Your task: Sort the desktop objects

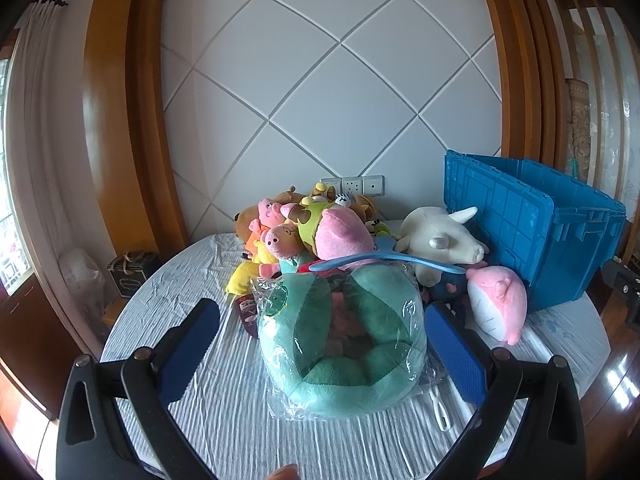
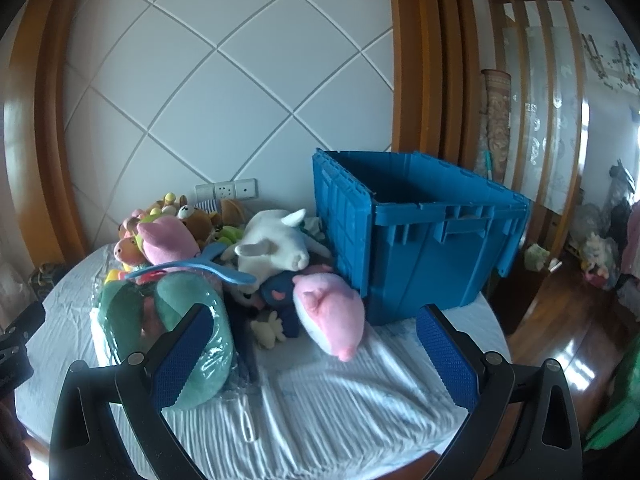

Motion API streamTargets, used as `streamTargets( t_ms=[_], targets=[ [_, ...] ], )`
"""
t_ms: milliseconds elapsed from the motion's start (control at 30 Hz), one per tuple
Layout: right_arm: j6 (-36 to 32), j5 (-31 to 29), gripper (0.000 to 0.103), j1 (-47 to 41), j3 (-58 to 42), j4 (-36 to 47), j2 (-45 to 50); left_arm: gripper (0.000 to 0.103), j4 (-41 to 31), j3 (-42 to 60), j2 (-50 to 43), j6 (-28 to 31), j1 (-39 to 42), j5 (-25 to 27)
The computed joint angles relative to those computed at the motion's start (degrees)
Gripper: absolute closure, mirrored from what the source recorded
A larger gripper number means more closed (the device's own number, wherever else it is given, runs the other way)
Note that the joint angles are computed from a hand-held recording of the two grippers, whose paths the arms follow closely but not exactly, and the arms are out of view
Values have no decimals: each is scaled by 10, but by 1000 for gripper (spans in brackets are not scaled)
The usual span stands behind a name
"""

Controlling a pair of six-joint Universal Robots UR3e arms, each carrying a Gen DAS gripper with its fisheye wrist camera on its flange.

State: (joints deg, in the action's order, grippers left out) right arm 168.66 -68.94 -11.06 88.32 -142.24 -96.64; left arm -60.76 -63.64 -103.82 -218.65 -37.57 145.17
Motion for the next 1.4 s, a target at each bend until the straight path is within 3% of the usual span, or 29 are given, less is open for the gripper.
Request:
streamTargets(
  t_ms=[400,800,1133,1400],
  targets=[
    [-2,-1,0,2,-7,5,1,0,-25,41,-25,-6,1,1],
    [1,-11,0,15,-25,2,23,0,-5,20,-18,5,6,-2],
    [1,53,0,60,-51,12,83,0,42,-138,56,14,44,-27],
    [-26,84,0,113,-100,0,210,0,173,-282,101,46,110,-86]
  ],
)
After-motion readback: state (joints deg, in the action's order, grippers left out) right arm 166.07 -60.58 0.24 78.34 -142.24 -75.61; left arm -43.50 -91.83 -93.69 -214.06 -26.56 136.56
